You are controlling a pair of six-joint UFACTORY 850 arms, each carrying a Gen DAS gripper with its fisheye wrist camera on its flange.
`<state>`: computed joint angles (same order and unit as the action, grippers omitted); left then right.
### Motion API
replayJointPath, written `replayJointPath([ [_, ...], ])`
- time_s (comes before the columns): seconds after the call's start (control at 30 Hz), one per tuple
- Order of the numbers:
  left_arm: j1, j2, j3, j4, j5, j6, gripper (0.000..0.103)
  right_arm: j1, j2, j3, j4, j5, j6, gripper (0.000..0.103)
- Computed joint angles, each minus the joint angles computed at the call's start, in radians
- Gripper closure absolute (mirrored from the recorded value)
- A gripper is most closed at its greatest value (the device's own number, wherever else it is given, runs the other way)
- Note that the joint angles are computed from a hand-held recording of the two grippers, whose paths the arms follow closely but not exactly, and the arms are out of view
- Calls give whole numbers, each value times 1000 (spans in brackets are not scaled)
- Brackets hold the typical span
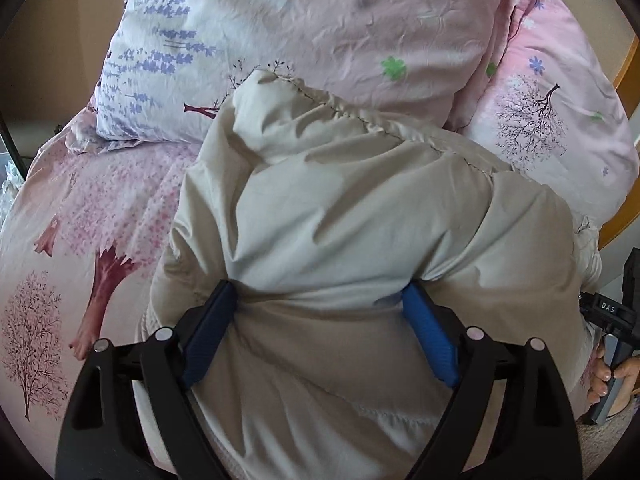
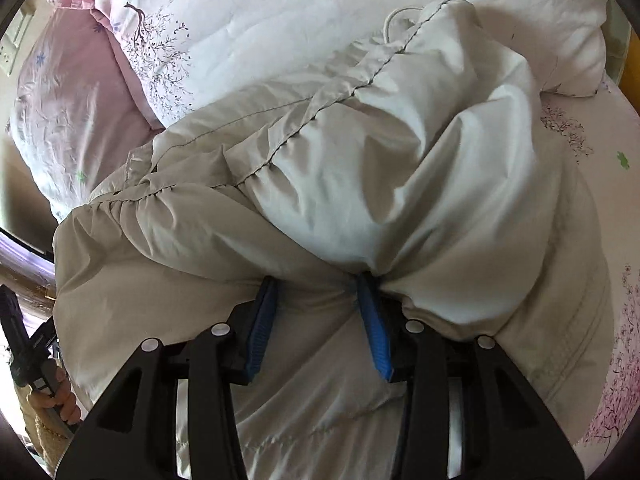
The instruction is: Fold large clothes
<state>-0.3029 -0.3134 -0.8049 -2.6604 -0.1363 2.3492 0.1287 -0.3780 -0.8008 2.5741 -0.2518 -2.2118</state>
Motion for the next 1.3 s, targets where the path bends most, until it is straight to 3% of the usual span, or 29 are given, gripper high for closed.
replayJointPath([
  [0.1, 21, 59, 62, 136, -73, -135, 21, -29, 65, 72, -36, -57, 9, 54],
  [0.23, 84, 188, 193, 195, -216, -185, 19, -72, 206, 237, 55, -224, -69, 28],
  [0.33, 134, 258, 268, 209, -280, -190, 17, -141, 306, 358, 45, -346, -20, 23],
  [0.47, 208, 291, 328, 341, -340, -338, 17, -219, 361, 438, 38, -392, 31, 22],
  [0.57, 262, 286, 362, 417, -413, -439, 17, -268, 339, 467, -13, -445, 151, 22],
  [0.7, 316, 259, 404, 464, -532, -527, 17, -362, 219, 475, -183, -613, 340, 22],
  [0.93, 275, 149, 386, 473, -654, -639, 17, -377, 62, 410, -231, -777, 436, 22],
  [1.07, 232, 123, 361, 392, -656, -619, 17, -339, 41, 381, -165, -759, 436, 23],
  [1.17, 217, 100, 336, 354, -644, -627, 17, -335, 30, 370, -156, -749, 436, 32],
  [1.3, 217, 58, 318, 310, -646, -659, 25, -345, 3, 360, -157, -782, 440, 39],
])
